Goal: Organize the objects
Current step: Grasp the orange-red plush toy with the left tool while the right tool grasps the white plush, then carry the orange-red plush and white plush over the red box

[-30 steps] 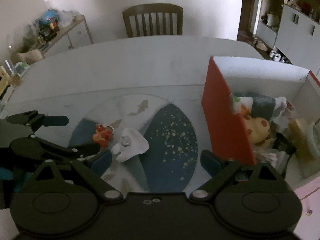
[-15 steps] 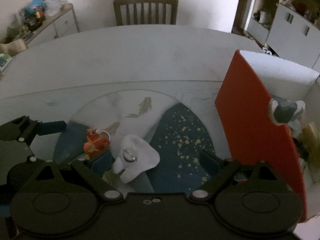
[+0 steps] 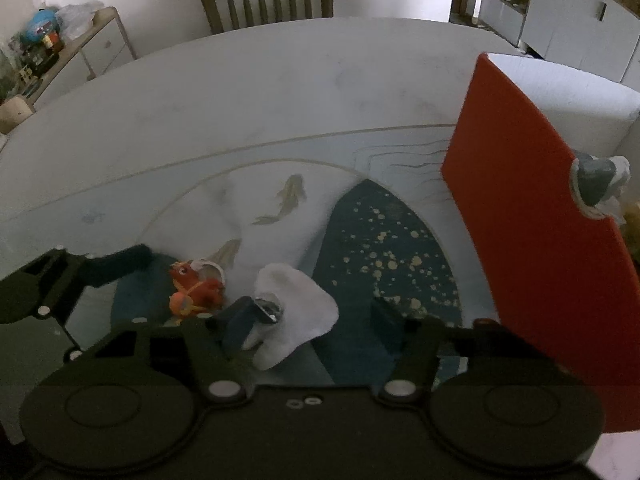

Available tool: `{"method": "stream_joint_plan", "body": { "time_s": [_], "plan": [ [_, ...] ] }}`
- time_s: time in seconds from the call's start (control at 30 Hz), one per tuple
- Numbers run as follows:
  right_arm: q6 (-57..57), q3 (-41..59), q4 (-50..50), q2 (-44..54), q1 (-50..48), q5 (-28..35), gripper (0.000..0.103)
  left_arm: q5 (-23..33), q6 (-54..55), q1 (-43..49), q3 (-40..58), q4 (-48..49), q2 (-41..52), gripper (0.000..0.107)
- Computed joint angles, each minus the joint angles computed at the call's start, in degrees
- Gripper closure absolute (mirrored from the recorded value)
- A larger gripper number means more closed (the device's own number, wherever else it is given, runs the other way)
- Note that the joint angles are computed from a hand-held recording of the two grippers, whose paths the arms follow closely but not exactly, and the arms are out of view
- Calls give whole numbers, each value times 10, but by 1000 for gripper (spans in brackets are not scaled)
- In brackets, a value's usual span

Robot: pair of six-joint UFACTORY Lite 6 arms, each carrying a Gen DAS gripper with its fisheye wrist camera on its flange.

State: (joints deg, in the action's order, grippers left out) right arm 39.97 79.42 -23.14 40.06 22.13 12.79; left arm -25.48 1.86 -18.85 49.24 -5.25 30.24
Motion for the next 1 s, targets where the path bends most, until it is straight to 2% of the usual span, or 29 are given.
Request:
{"method": "stream_joint_plan", "body": {
  "time_s": [0.13, 0.17, 0.3, 0.47, 0.77, 1.0],
  "plan": [
    [-76, 16, 90, 8, -6, 8, 47, -6, 2, -3, -4, 8, -5, 55],
    [-99, 21, 117, 11, -9, 11, 47, -5, 2, -3, -5, 9, -6, 56],
    [-129, 29, 153, 16, -11, 15, 50, 0, -4, -1, -7, 11, -11, 57],
    [-176, 21, 193, 11, -11, 5, 61, 0, -6, 4, -21, 1, -22, 58],
    [-236, -18, 248, -25, -15, -11, 64, 14, -48, 19, -59, 29, -68, 58],
    [-321, -99, 321, -121, -26, -16, 64, 70, -96, 14, -95, 52, -154, 58]
  ]
}}
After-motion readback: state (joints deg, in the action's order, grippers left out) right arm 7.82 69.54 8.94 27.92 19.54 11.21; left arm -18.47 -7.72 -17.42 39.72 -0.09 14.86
